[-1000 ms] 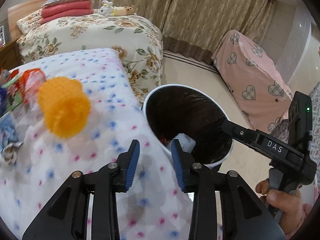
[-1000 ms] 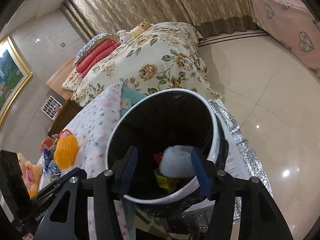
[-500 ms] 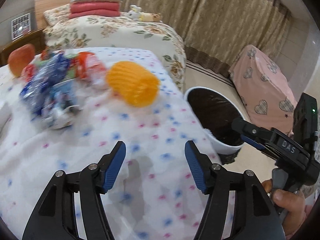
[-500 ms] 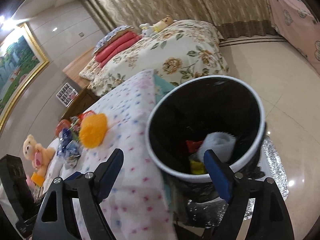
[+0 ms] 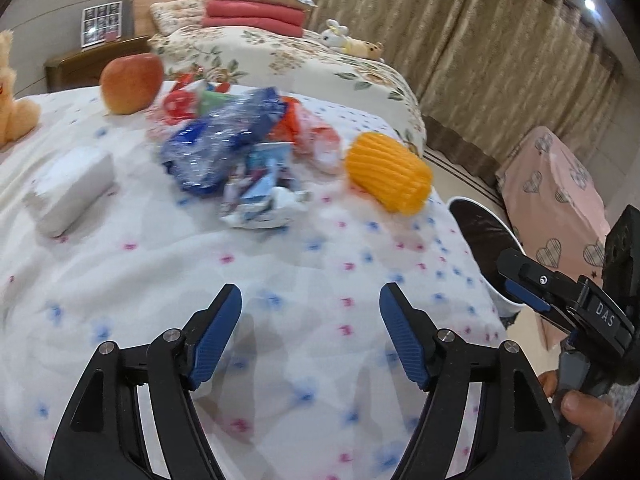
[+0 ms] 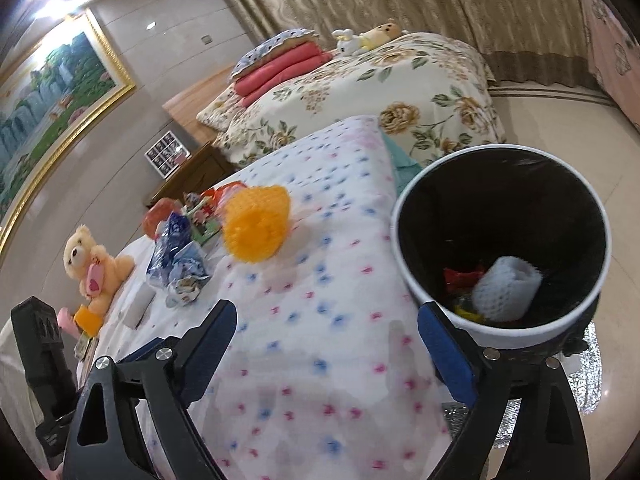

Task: Collect trash
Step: 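Move both tools back toward the crumpled wrapper and orange foam net, then grasp the crumpled foil wrapper with the left tool while the right tool grasps the orange foam net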

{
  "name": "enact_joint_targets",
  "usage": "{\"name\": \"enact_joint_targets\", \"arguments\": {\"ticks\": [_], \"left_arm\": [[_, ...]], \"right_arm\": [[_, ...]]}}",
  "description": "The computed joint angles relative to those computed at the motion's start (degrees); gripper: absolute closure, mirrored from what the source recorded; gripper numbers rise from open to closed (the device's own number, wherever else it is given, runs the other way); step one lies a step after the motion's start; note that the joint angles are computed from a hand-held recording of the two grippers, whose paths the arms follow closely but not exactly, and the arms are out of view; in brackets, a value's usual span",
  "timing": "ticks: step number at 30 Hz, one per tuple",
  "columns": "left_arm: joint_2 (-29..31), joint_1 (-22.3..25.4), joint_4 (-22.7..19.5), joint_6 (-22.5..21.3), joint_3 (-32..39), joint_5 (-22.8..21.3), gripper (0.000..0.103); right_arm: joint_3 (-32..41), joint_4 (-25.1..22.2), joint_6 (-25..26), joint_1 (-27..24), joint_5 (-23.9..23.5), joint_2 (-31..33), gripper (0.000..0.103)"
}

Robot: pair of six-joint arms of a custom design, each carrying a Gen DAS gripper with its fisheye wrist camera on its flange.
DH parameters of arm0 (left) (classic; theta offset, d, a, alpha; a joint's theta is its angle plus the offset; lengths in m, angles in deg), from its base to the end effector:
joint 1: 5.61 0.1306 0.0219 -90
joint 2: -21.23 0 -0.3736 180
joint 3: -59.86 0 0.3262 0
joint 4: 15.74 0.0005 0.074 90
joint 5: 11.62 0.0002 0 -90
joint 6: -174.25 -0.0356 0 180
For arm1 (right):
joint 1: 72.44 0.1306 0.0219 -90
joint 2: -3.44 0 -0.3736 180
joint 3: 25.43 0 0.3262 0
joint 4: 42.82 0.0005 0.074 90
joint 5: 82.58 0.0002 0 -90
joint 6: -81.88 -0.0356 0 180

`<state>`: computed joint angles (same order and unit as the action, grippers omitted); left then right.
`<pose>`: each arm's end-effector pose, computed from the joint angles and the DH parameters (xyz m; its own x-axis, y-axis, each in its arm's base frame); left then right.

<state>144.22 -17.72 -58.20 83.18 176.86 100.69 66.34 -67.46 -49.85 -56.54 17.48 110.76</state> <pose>0.6038 -0.1439 0.3298 -0.7234 0.1729 -0.6685 0.4539 0.8487 -0.2717 0.5121 0.1389 0.3293 -0.5573 0.5227 -0.6451 0.3076 0.8517 0.4243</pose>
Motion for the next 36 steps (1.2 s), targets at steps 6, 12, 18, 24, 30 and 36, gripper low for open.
{"name": "enact_joint_targets", "arguments": {"ticks": [6,12,18,24,30,36], "left_arm": [[1.0,1.3,-0.6,0.8,1.2,0.0,0.03],[1.5,1.8,-1.0,1.1,1.8,0.2,0.029],[2.5,1.9,-2.3,1.1,3.6,0.1,0.029],[5.6,2.1,-5.6,2.0,9.3,0.6,0.028],[9.9,1.7,-9.5,3.1,17.6,0.6,0.028],[13.9,0.8,-12.8,3.2,25.0,-1.1,0.029]], "right_arm": [[2.8,-1.3,0.9,0.5,-0.7,1.9,0.01],[5.3,-2.3,1.5,0.7,-1.5,3.8,0.01],[8.1,-3.5,2.3,0.7,-3.1,6.0,0.01],[11.8,-5.1,3.4,0.1,-4.6,8.5,0.01],[17.5,-7.3,5.3,-0.6,-6.0,12.1,0.01],[23.8,-10.3,7.0,-1.2,-6.5,16.1,0.01]]}}
